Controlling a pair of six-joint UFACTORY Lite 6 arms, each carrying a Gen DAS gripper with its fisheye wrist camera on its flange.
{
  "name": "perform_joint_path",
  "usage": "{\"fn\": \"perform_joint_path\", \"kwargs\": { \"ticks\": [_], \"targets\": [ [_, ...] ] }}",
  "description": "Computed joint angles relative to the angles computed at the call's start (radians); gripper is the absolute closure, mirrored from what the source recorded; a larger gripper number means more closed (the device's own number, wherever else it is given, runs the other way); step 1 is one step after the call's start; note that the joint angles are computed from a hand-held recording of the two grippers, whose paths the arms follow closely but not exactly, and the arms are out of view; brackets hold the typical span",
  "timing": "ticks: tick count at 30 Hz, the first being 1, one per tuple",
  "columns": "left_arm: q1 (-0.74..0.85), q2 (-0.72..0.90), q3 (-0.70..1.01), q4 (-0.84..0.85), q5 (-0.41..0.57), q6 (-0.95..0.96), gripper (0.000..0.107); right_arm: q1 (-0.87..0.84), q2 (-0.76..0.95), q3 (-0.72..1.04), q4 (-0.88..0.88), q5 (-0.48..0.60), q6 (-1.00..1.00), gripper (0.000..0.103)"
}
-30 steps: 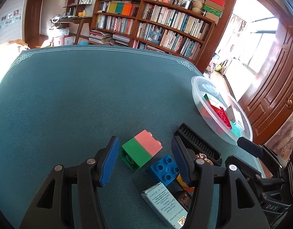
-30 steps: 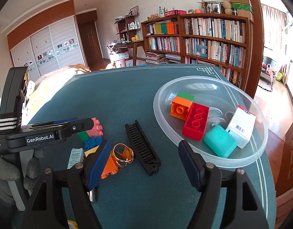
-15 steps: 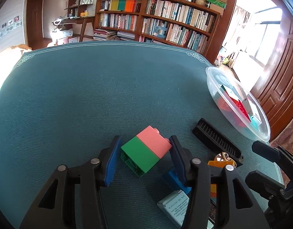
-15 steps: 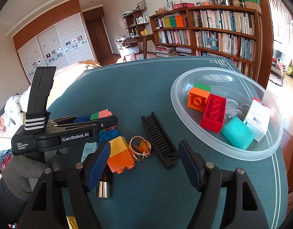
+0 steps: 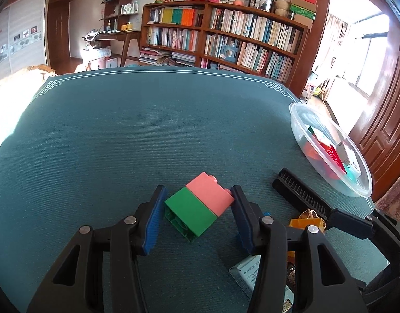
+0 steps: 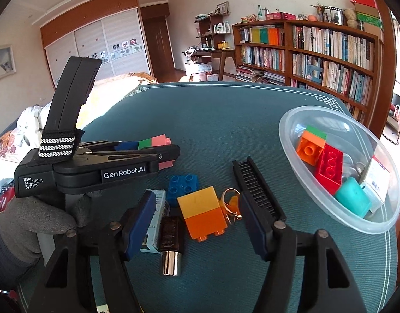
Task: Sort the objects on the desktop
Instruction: 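Grasp the pink-green brick with the left tool, then grasp the orange-yellow brick with the right tool while the left tool holds the pink-green brick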
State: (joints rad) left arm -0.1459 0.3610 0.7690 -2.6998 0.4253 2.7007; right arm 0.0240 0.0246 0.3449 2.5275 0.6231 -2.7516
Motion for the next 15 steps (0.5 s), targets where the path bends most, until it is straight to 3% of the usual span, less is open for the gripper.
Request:
{"fn": "perform_joint_path", "kwargs": {
  "ticks": [3,8,12,15],
  "targets": [
    [0.01,-0.005,-0.006,0.007,0.003,-0.003,0.054,0.03,0.024,0.011,0.026,-0.008,-0.045,0.049],
    [0.01,-0.007,-0.007,0.016,0.002,-0.014,0.054,0.03,0.099,0.067,0.031,-0.043,-0.052,0.051],
    [0.007,-0.009,-0.013,0.018,0.006,-0.015,0.054,-0.016,0.145,0.108,-0.079,-0.058,0.058,0.054],
    [0.008,-0.014,-0.018,0.025,0.01,-0.021,0.054,0.007,0.133,0.087,-0.013,-0.059,0.003,0.059]
  ]
}}
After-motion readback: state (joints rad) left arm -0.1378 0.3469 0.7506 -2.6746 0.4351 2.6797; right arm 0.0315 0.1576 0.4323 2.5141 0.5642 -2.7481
